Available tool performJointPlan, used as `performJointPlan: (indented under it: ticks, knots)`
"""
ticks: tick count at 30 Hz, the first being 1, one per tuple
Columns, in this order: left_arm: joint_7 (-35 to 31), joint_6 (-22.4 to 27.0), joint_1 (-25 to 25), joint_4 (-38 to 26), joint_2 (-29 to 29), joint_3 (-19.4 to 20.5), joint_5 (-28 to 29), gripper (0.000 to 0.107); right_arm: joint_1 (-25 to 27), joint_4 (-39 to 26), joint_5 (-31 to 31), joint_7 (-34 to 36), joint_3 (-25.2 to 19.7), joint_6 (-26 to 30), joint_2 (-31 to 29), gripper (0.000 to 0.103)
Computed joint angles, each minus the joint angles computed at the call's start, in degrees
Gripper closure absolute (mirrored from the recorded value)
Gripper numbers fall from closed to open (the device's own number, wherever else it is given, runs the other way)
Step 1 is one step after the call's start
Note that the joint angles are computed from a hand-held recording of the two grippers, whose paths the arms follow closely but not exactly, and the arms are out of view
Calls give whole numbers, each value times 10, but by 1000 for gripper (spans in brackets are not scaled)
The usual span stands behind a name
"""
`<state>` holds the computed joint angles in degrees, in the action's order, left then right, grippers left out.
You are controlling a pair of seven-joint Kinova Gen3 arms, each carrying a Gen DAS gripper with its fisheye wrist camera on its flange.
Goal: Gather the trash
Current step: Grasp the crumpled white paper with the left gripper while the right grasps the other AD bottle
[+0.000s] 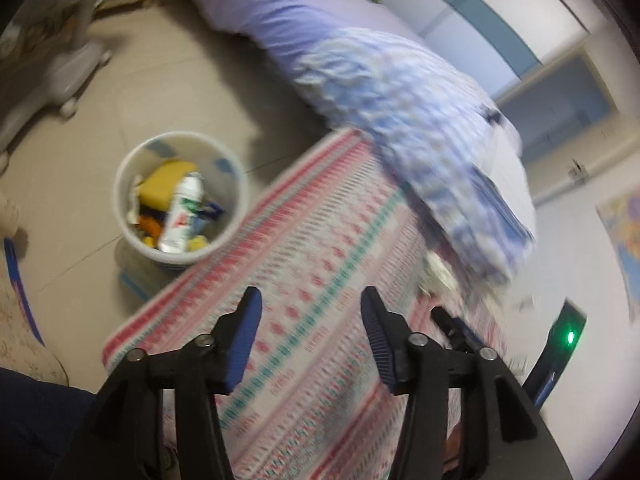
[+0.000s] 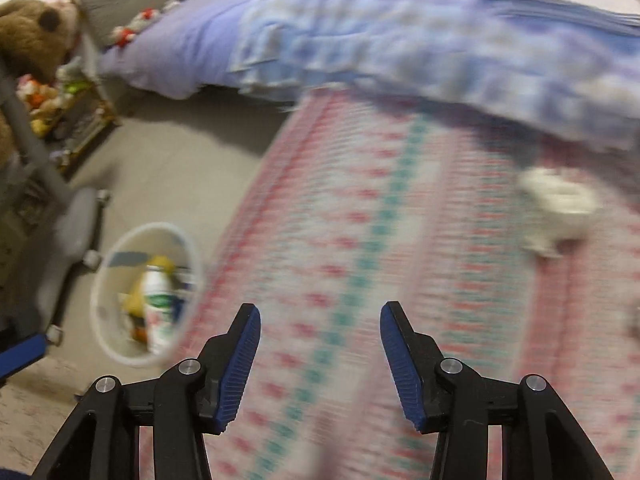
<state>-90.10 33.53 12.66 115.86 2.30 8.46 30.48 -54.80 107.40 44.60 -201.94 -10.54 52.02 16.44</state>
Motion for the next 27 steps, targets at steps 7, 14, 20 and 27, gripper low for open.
performJointPlan:
  ticks: [7,14,20,27]
  knots:
    - [90,-2,136,-23,-8,2,-72,44,-8,110,-16,-75,-58,115,-147,42]
    - [206,25,271,-157,124,-5,-221,43,32,155,-68,-34,-113,184,-234,39]
    - [186,34,339,-316,283,-11,-273,43,78,209,-130,-26,-133,188,-290,38]
    - [239,103,359,-502,436,-5,-365,43,129,246,-192,48,-134,176,-301,38]
